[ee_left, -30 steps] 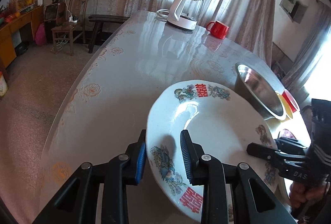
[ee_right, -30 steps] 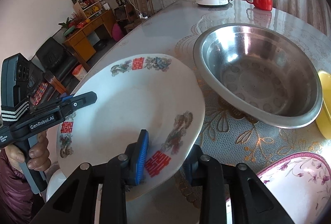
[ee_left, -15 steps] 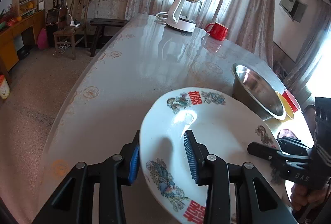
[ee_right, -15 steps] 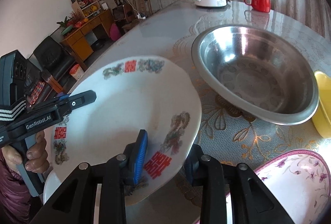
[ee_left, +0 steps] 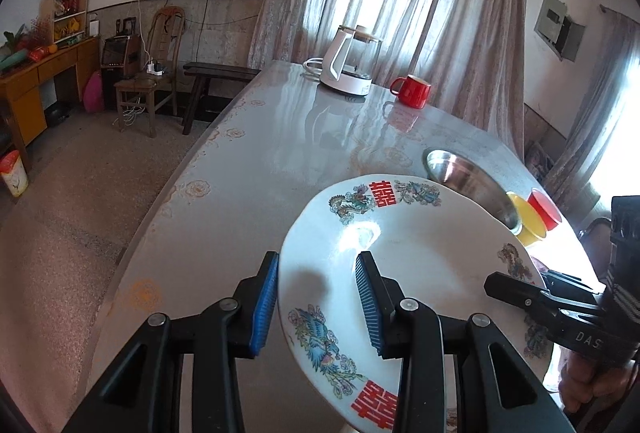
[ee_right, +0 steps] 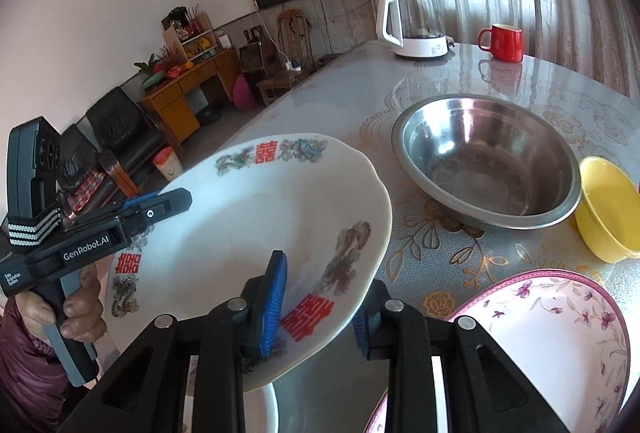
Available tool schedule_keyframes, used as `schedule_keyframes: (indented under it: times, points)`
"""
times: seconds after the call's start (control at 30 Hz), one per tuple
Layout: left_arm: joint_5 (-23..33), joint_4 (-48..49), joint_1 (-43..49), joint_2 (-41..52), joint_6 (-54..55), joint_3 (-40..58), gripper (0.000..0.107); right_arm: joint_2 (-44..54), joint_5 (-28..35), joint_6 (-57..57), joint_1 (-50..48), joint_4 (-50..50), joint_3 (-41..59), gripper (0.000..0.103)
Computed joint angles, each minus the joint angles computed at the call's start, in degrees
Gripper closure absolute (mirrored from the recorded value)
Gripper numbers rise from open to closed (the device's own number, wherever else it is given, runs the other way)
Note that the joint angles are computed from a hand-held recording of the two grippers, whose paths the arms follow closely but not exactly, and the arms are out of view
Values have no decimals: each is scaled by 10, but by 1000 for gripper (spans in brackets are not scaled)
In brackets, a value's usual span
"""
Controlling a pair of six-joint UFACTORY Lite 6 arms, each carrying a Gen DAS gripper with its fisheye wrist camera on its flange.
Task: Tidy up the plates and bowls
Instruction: 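Carry the red-character plate and lower it onto the purple-flowered plate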
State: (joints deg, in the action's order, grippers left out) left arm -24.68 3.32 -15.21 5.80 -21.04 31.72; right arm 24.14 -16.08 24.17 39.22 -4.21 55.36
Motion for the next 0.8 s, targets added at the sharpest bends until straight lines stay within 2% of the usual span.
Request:
schedule_keyframes:
  times: [0.17,0.3,0.47,0.6,0.7,0.8]
  points:
    - [-10,-166,-83,-48,127,-30,68,-73,-31,1,-6,7,-79,77]
    - [-13,-185,-127,-24,119,-12,68,-125,-41,-34,-12,53,-134,77]
    - [11,-246,-185,33,148,47,68,-163,-69,26,-52,13,-207,77]
    - [27,-280,-230,42,173,78,68,-206,-91,38,-85,1,-270,77]
    - [28,-345,-270,47,231,96,68,-238,-98,62,-118,-29,-309,77]
    - [39,-345,-288,57,224,116,68,-281,-99,72,-138,-44,-353,77]
